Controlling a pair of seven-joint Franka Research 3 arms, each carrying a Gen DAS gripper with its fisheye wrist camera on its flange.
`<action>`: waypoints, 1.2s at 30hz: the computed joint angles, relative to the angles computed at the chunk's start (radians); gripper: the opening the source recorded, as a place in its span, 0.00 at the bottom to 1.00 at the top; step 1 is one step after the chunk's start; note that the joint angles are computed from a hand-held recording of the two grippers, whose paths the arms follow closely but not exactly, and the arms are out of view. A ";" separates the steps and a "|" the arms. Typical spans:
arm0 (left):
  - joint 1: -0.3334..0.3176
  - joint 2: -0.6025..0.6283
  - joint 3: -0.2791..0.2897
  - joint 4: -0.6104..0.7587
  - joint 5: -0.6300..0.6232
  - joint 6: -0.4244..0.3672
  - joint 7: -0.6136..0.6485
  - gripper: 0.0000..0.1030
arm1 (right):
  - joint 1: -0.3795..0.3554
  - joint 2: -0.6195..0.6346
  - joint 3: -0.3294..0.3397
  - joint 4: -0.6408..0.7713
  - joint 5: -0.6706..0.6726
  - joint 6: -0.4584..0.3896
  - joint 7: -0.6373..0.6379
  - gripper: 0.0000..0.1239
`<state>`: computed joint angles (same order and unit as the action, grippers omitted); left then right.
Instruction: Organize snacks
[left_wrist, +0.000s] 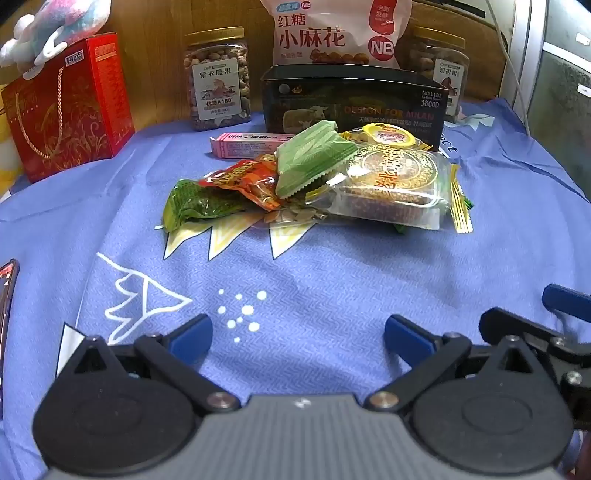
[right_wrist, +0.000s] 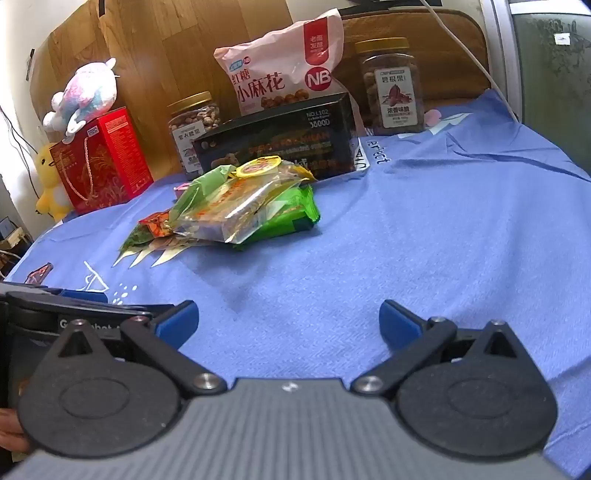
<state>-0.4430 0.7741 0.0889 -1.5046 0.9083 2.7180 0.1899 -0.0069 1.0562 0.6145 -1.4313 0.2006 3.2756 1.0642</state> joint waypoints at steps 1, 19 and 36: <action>0.000 0.000 0.000 0.000 -0.001 0.001 0.000 1.00 | 0.001 0.000 0.000 -0.001 -0.001 0.003 0.000 0.83; -0.082 -0.040 0.187 -0.109 0.244 0.290 -0.405 1.00 | 0.038 0.001 -0.050 0.016 -0.038 0.023 0.046 0.83; -0.018 -0.048 0.108 -0.091 0.546 0.251 -0.602 1.00 | 0.044 0.020 -0.049 0.038 -0.028 0.039 0.061 0.83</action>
